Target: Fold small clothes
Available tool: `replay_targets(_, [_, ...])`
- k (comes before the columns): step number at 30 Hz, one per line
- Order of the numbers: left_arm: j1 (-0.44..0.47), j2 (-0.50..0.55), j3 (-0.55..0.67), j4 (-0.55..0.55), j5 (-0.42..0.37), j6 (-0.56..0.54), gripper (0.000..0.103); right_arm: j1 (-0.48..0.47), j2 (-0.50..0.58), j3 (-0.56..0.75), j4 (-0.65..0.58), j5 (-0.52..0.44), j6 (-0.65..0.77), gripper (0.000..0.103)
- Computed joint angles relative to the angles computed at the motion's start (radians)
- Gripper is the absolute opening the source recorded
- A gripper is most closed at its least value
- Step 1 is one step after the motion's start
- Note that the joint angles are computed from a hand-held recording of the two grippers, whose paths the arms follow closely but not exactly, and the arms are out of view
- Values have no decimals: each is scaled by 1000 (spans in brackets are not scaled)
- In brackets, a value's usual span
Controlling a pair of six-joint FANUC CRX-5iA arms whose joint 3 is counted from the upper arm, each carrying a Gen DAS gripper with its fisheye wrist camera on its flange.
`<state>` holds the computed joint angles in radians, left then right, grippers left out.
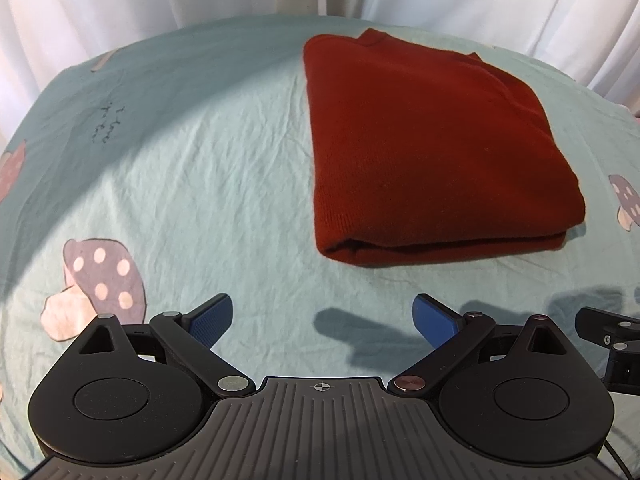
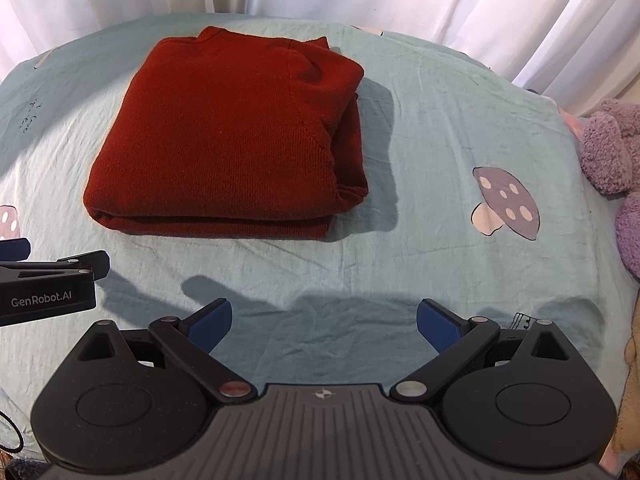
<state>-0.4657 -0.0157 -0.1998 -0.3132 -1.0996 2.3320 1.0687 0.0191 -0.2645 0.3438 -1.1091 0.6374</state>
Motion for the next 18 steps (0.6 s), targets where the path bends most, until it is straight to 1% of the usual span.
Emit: replay_targets(18, [5,4,-2,6,11,-14,100,-4,3,0,7,3,-7,99])
